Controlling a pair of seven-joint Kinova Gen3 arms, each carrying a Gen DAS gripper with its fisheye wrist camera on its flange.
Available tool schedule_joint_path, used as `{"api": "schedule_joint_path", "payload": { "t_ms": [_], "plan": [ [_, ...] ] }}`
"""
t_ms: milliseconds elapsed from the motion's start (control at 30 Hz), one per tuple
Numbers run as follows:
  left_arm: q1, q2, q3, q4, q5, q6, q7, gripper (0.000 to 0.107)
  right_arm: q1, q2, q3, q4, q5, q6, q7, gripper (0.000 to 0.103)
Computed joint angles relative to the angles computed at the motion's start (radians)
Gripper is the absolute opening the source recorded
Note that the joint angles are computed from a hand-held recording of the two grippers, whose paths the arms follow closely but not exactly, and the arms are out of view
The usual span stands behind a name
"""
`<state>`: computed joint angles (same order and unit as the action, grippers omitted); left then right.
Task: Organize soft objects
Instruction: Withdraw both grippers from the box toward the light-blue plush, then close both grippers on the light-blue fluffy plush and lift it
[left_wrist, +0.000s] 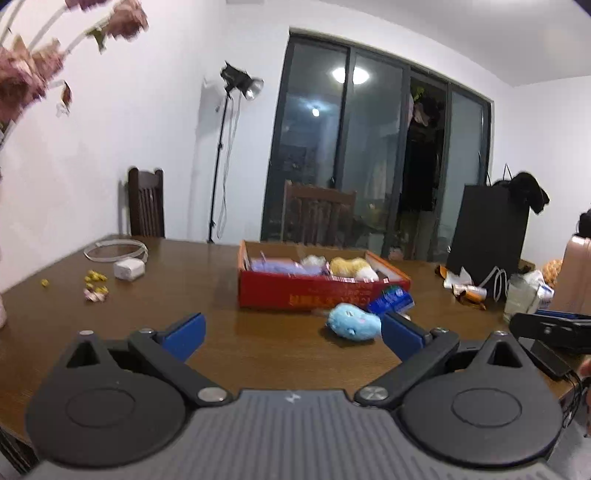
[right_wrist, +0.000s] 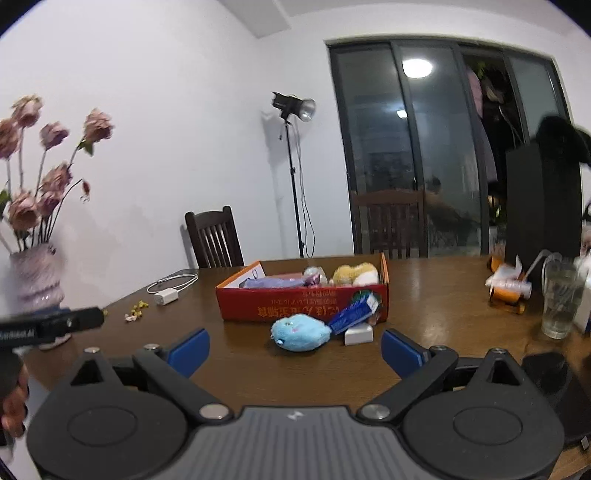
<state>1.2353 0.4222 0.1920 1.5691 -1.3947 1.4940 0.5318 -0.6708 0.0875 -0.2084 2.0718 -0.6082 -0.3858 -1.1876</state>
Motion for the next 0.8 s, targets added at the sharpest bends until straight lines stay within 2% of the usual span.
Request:
{"api": "schedule_joint_path", "payload": {
  "t_ms": [100,233,300,333,367,400,467,567,633,700,733,767,800],
  "plan": [
    [-0.097,-0.016,0.049,0.036,-0.009,-0.107,0.009,0.103,0.023,0.053,0.006,-0.038,0.042,0.033,-0.077,0.097],
    [-0.282,-0.024,0.144,0.063,-0.059,-0.27,0.006,0.101,0.196,0.167,-0.123,-0.15,0.186,0.125,-0.239,0.083],
    [-0.375,-0.016,0.176,0.068,-0.112,-0.351,0.011,0.092,0.261,0.243,-0.171,-0.241,0.258,0.193,-0.321,0.08],
    [-0.421,-0.011,0.19,0.058,-0.115,-0.392,-0.002,0.078,0.275,0.285,-0.179,-0.287,0.278,0.215,-0.361,0.078],
    [-0.467,-0.001,0.201,0.041,-0.113,-0.433,-0.024,0.069,0.295,0.321,-0.197,-0.333,0.306,0.242,-0.402,0.075],
    [-0.514,0.014,0.214,0.023,-0.118,-0.473,-0.038,0.069,0.324,0.364,-0.228,-0.38,0.337,0.26,-0.443,0.073],
    [-0.606,0.039,0.249,-0.012,-0.118,-0.555,-0.071,0.066,0.33,0.431,-0.233,-0.472,0.406,0.315,-0.524,0.065],
    [-0.745,0.086,0.318,-0.043,-0.163,-0.677,-0.063,0.067,0.273,0.511,-0.166,-0.608,0.434,0.393,-0.593,0.059],
    [-0.838,0.113,0.369,-0.041,-0.209,-0.758,-0.013,0.067,0.217,0.545,-0.097,-0.668,0.436,0.412,-0.63,0.059],
    [-0.893,0.128,0.384,-0.024,-0.275,-0.839,0.063,0.066,0.21,0.579,-0.09,-0.715,0.462,0.424,-0.668,0.057],
    [-0.902,0.13,0.373,-0.02,-0.291,-0.88,0.086,0.059,0.226,0.595,-0.114,-0.734,0.458,0.434,-0.663,0.051],
    [-0.923,0.13,0.377,-0.011,-0.295,-0.921,0.093,0.047,0.255,0.612,-0.156,-0.75,0.458,0.442,-0.65,0.044],
    [-0.934,0.13,0.372,-0.007,-0.283,-0.961,0.084,0.042,0.284,0.625,-0.203,-0.754,0.458,0.433,-0.621,0.042]
  ]
}}
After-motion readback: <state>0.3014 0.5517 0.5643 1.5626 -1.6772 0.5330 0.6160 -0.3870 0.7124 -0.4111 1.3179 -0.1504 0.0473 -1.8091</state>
